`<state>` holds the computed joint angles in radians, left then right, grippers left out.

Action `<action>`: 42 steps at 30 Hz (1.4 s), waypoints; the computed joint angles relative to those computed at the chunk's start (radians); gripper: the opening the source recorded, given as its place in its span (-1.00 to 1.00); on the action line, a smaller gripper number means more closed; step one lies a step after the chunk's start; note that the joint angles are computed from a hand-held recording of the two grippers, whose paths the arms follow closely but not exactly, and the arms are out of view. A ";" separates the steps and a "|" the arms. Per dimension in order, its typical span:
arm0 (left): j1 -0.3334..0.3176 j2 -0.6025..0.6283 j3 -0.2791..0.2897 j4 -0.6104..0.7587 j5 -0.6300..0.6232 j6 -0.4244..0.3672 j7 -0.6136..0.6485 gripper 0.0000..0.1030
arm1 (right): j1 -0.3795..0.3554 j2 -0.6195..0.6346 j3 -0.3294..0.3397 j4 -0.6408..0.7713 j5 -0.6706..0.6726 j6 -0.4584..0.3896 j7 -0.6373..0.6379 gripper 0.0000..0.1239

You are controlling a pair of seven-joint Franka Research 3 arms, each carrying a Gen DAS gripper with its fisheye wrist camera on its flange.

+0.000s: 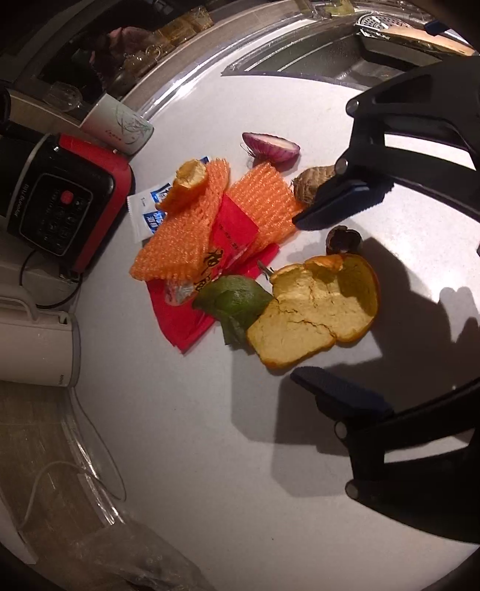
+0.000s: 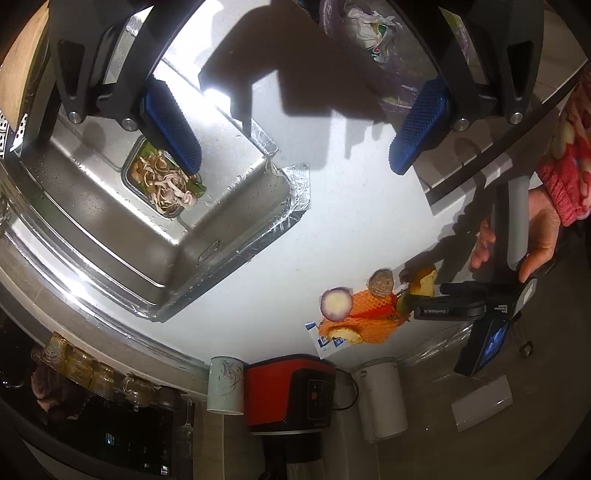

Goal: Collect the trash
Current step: 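Grasp the orange peel with the left tool while the right tool grasps the taro, then carry the taro and orange peel over the bin with both tools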

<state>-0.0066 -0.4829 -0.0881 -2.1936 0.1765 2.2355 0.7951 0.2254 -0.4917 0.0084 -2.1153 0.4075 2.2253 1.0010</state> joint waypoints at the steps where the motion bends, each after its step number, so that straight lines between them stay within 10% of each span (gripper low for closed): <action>1: -0.002 0.001 0.004 -0.005 -0.007 -0.006 0.002 0.07 | 0.003 0.009 -0.002 0.005 0.003 0.001 -0.004 0.63; 5: 0.001 -0.022 0.011 -0.037 -0.018 0.031 -0.002 -0.08 | 0.013 0.038 -0.004 0.026 0.018 -0.002 -0.020 0.63; 8: 0.006 -0.039 0.006 -0.040 0.005 0.049 0.003 -0.74 | 0.025 0.065 -0.001 0.048 0.036 -0.007 -0.032 0.63; 27: -0.012 -0.163 0.038 -0.118 -0.062 0.108 0.087 -0.82 | 0.121 0.311 0.081 0.253 0.077 0.051 -0.013 0.62; 42: -0.010 -0.290 0.054 -0.194 -0.063 0.074 0.086 -0.82 | 0.158 0.523 0.117 0.418 -0.002 0.030 0.147 -0.45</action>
<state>-0.0167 -0.7725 -0.0340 -2.3878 0.1135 2.3095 0.8813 0.3831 0.0308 0.1256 -1.6972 0.4060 2.2549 1.1476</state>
